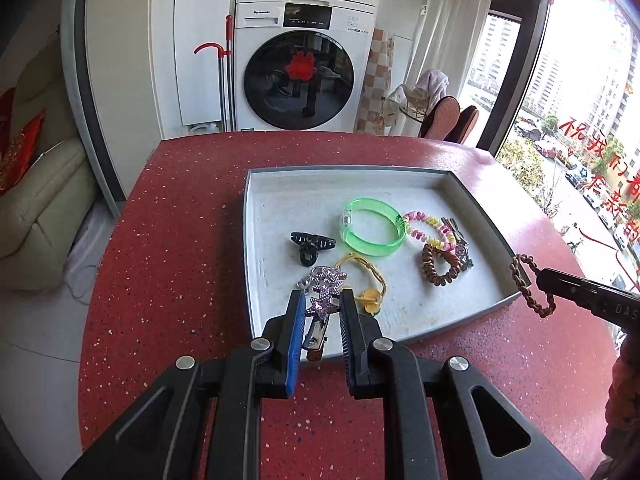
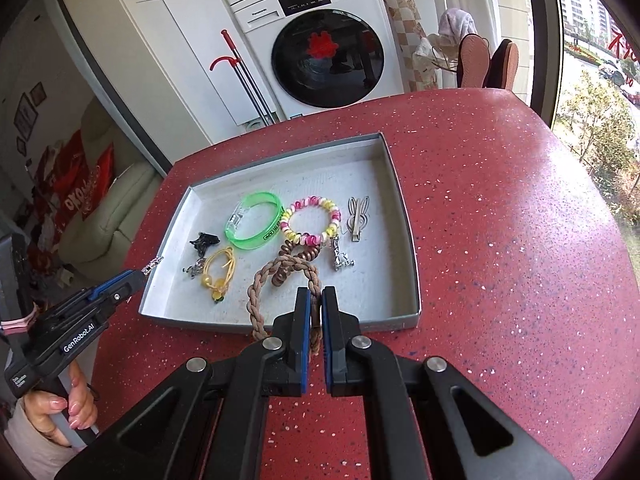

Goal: Organize jewelry
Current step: 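Carry the braided bracelet and star clip over the tray, then open both grippers to release the bracelet and star clip in the tray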

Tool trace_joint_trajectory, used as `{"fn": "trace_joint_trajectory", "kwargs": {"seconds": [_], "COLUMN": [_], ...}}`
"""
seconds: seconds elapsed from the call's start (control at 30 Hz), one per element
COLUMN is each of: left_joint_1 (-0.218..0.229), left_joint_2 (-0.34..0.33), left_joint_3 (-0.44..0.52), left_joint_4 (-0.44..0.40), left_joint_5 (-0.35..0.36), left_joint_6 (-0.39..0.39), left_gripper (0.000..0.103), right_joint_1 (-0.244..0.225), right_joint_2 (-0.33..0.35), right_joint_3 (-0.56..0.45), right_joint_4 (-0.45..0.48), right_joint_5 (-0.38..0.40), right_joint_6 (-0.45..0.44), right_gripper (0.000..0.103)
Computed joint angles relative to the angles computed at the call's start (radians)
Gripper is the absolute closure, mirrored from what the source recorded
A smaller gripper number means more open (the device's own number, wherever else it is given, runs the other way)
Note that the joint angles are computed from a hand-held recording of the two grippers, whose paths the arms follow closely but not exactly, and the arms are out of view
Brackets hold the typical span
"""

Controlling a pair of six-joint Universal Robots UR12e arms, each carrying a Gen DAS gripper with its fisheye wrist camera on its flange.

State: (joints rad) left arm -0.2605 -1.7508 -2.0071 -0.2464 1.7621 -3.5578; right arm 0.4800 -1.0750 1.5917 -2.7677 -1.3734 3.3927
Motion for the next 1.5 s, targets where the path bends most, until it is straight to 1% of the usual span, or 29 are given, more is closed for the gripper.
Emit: {"fn": "trace_joint_trajectory", "kwargs": {"seconds": [0.17, 0.37, 0.47, 0.57, 0.67, 0.77, 0.87, 1.0, 1.17, 1.27, 1.3, 1.37, 1.4, 1.47, 1.5], "left_joint_1": [0.007, 0.002, 0.002, -0.001, -0.006, -0.008, -0.009, -0.017, -0.018, -0.022, -0.023, -0.024, -0.025, -0.026, -0.028], "left_joint_2": [-0.041, -0.081, -0.096, -0.111, -0.123, -0.129, -0.134, -0.142, -0.143, -0.144, -0.144, -0.142, -0.141, -0.138, -0.137], "left_joint_3": [0.042, 0.077, 0.089, 0.099, 0.106, 0.107, 0.110, 0.114, 0.118, 0.120, 0.121, 0.121, 0.121, 0.119, 0.119], "left_joint_4": [-0.027, -0.054, -0.060, -0.067, -0.074, -0.078, -0.086, -0.084, -0.097, -0.101, -0.102, -0.104, -0.101, -0.097, -0.097], "left_joint_5": [0.020, 0.054, 0.065, 0.084, 0.102, 0.110, 0.112, 0.133, 0.116, 0.124, 0.127, 0.131, 0.130, 0.135, 0.138], "left_joint_6": [0.000, -0.004, -0.003, 0.009, 0.025, 0.020, 0.023, 0.041, 0.042, 0.047, 0.047, 0.042, 0.040, 0.036, 0.035], "left_gripper": [0.068, 0.068, 0.068, 0.068, 0.068, 0.068, 0.068, 0.068, 0.068, 0.068, 0.068, 0.068, 0.068, 0.067, 0.067], "right_joint_1": [0.002, 0.001, 0.002, 0.010, 0.013, 0.014, 0.017, 0.020, 0.022, 0.022, 0.021, 0.020, 0.020, 0.020, 0.021], "right_joint_2": [0.040, 0.075, 0.090, 0.104, 0.112, 0.116, 0.117, 0.116, 0.114, 0.110, 0.109, 0.105, 0.103, 0.098, 0.096], "right_joint_3": [-0.046, -0.083, -0.100, -0.114, -0.118, -0.118, -0.118, -0.116, -0.117, -0.112, -0.111, -0.105, -0.103, -0.096, -0.093], "right_joint_4": [0.031, 0.053, 0.061, 0.071, 0.077, 0.077, 0.077, 0.078, 0.082, 0.075, 0.074, 0.065, 0.060, 0.043, 0.038], "right_joint_5": [-0.055, -0.095, -0.105, -0.131, -0.134, -0.139, -0.145, -0.153, -0.144, -0.132, -0.128, -0.121, -0.117, -0.118, -0.119], "right_joint_6": [0.022, 0.051, 0.049, 0.027, 0.024, 0.024, 0.007, -0.009, -0.010, -0.010, -0.011, -0.007, -0.002, 0.006, 0.007], "right_gripper": [0.097, 0.097, 0.097, 0.097, 0.097, 0.097, 0.096, 0.096, 0.096, 0.095, 0.092, 0.082, 0.070, 0.064, 0.064]}}
